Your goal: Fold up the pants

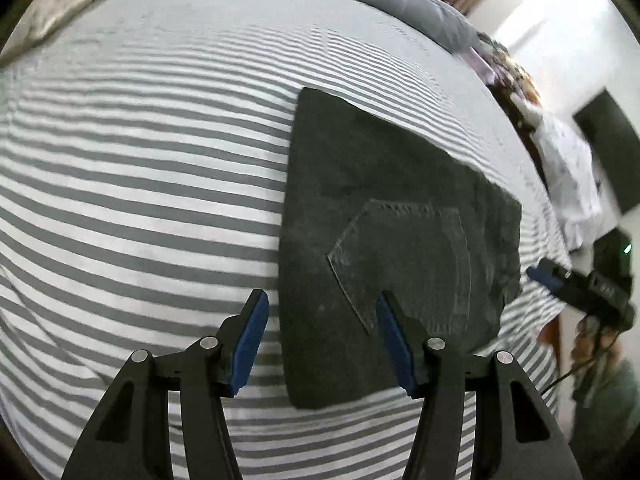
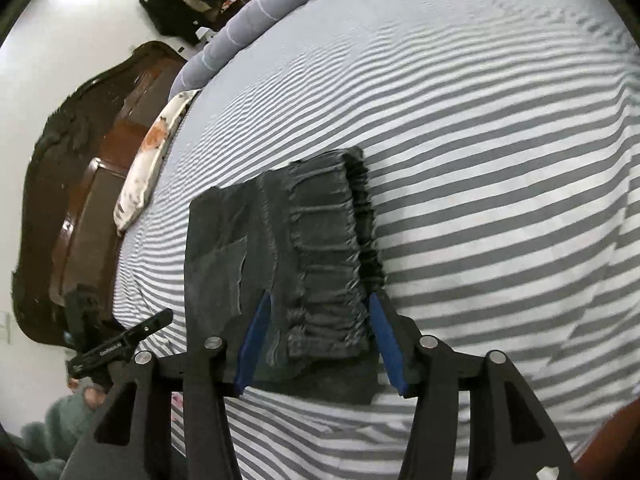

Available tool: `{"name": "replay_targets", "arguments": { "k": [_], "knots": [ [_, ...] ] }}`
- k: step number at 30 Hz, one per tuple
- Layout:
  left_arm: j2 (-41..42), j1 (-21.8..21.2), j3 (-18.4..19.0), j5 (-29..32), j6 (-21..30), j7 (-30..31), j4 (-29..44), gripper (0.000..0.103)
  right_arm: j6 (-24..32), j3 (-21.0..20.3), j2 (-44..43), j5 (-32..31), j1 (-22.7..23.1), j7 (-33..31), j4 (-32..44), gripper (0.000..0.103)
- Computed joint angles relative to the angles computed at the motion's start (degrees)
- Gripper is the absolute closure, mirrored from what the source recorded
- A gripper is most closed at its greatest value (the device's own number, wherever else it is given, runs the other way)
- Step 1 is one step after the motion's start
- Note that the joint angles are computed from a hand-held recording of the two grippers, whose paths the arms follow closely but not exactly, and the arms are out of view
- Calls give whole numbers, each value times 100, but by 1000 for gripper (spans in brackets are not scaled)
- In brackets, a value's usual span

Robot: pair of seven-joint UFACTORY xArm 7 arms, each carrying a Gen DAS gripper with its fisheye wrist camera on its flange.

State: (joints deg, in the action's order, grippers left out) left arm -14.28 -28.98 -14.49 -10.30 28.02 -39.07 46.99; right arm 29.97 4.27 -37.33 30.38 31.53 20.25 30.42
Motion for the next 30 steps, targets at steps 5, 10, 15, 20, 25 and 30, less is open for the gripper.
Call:
{"name": "replay_targets", "arguments": {
  "k": [5, 10, 15, 20, 25, 30],
  "knots": [
    [307, -136, 328, -890, -226, 629, 72, 46, -302, -768, 397, 1040, 588, -1057, -18, 53],
    [517, -137, 398, -1578, -343, 1193, 132, 46, -245, -779, 692, 1564, 407, -1671, 15, 53],
    [605, -156, 435, -2170, -458, 1868, 162, 46, -190, -898, 844, 2246, 390, -2616, 22, 53],
    [683, -155, 442, -2827, -492, 2622, 224, 46, 446, -1457, 1336, 3789, 759, -4291, 311, 51],
    [694, -143, 459, -3467, -381, 3274, 279, 46, 1017, -1470, 1685, 4436, 589, -4990, 545, 50],
    [740, -45, 389, -3483, -387, 3288, 311, 47, 1003, -1070, 1798, 4388, 258, -4935, 624, 51]
  ]
}}
